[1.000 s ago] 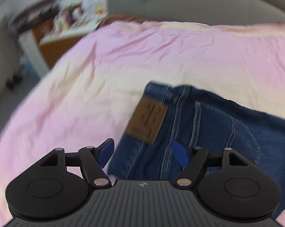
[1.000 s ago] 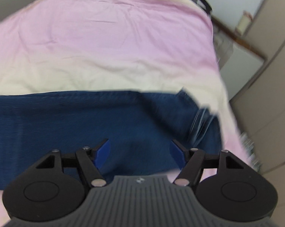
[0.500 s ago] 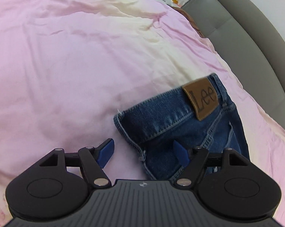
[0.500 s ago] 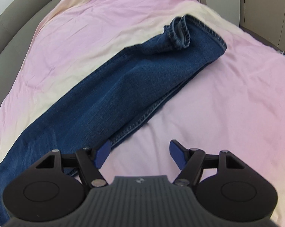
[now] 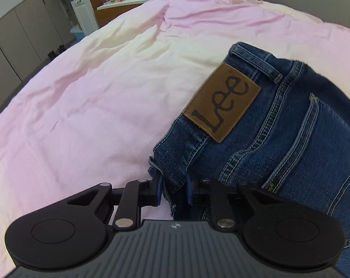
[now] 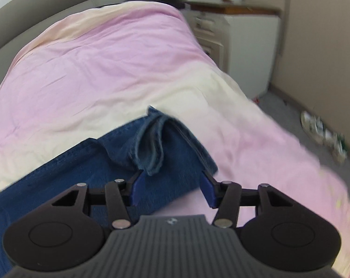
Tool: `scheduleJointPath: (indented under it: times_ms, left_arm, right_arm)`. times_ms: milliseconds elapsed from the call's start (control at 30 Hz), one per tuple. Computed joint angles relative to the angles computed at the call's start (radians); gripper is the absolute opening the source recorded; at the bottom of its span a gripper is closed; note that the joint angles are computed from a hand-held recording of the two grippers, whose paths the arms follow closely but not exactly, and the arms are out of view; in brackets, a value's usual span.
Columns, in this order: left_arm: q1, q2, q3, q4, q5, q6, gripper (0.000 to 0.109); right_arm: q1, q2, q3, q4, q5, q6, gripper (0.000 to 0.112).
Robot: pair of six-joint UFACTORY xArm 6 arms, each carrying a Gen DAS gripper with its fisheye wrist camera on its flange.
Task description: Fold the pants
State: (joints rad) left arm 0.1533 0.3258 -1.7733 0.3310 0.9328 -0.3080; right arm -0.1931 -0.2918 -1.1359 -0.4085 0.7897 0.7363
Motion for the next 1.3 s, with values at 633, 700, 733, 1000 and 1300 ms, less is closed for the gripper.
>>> scheduleJointPath:
  times_ms: [633, 700, 733, 1000, 1300]
  left_arm:
    - [-0.023, -0.041, 0.084, 0.106, -0.077, -0.032, 0.031]
    - [-0.002, -0.097, 0.146, 0.06, -0.142, -0.032, 0.032]
    - [0.006, -0.129, 0.181, 0.042, -0.174, -0.03, 0.032]
    - [-0.013, -0.397, 0.435, 0.031, -0.353, 0.107, 0.036]
    - [-0.225, -0.644, 0.678, -0.268, -0.251, 0.688, 0.037]
  right_arm:
    - [-0.088, 0.363, -0.353, -0.078, -0.022, -0.182, 0.018]
    - [-0.095, 0.313, -0.307, -0.08, -0.02, -0.205, 0.019]
    - [-0.1, 0.273, -0.268, -0.075, -0.026, -0.204, 0.019]
    - [-0.094, -0.034, 0.047, 0.051, -0.02, -0.257, 0.026]
    - [0.048, -0.245, 0.235, 0.172, 0.043, -0.24, 0.029]
